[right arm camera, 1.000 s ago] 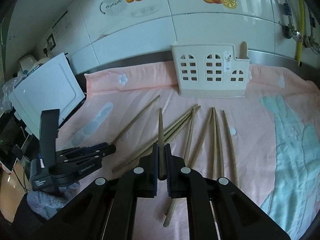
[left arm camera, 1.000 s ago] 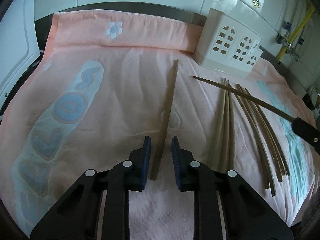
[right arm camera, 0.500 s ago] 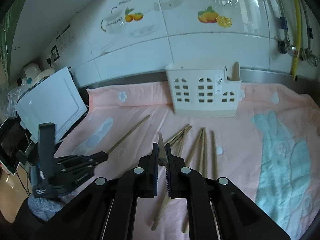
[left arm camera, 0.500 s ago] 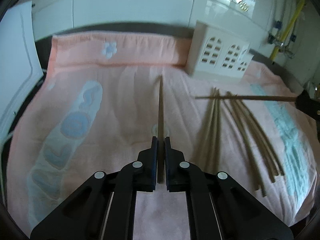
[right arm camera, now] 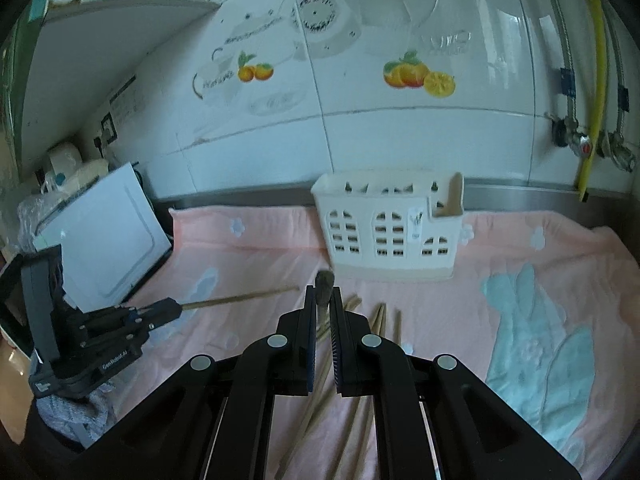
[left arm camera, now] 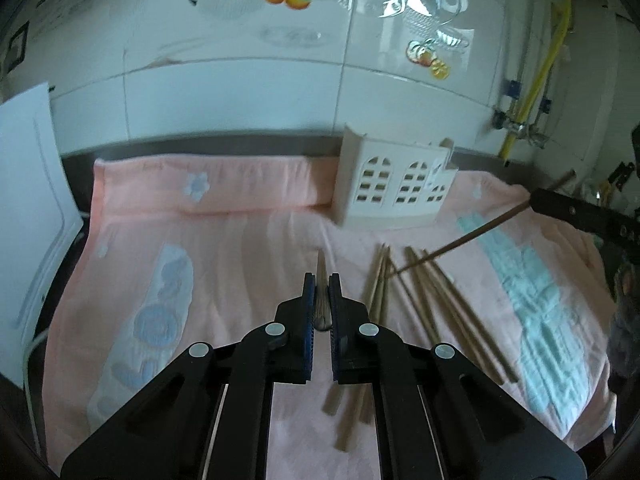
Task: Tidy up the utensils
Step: 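Lift the left tool's chopstick into the white holder while the right tool inserts its own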
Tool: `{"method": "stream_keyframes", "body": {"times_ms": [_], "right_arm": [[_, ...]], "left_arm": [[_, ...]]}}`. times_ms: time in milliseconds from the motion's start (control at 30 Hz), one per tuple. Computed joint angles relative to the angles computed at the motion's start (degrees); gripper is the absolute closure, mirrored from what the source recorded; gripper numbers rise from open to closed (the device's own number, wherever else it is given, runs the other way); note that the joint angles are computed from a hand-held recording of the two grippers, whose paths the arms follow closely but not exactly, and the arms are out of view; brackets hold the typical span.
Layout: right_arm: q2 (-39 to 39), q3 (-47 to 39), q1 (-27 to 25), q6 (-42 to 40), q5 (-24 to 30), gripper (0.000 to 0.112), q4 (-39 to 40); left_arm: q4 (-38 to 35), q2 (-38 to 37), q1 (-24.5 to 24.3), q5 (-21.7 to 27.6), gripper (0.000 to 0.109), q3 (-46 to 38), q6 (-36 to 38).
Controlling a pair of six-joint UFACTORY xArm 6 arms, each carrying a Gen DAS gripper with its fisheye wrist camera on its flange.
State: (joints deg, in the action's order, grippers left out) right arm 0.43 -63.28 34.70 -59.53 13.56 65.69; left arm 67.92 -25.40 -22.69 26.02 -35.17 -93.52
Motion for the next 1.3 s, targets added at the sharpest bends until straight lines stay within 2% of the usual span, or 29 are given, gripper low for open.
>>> {"method": "stream_keyframes", "body": {"times_ms": [267,500,733,1067,1300], "right_arm": [[2.3,-8.0,-4.2,7.6,3.6,0.106,-10.0],[5.2,-16.4,-7.1,14.1,3.2,0.106,-18.5],[10.8,-26.6,-9.4,21.1,3.0,0.106,-26.6],[18.9,-37.2,-10.8,29.6,3.3,0.106,-35.9],[24.1,-42.8,-11.2,31.9,6.6,0.106,-38.6]], "left_arm": [[-2.9,3.6,0.1,0.4,0.104,-7.7,8.8],[-7.2,7.0,1.0,-1.8,0.104,-15.2,16.5],[-6.4,10.7,0.7,-1.4,0.104,-25.2,19.9],[-0.7,21.4,0.2,2.9,0.103,-42.5,21.0],[-6.3,28.4,3.1,2.3,0.104,-48.5,24.9]]}}
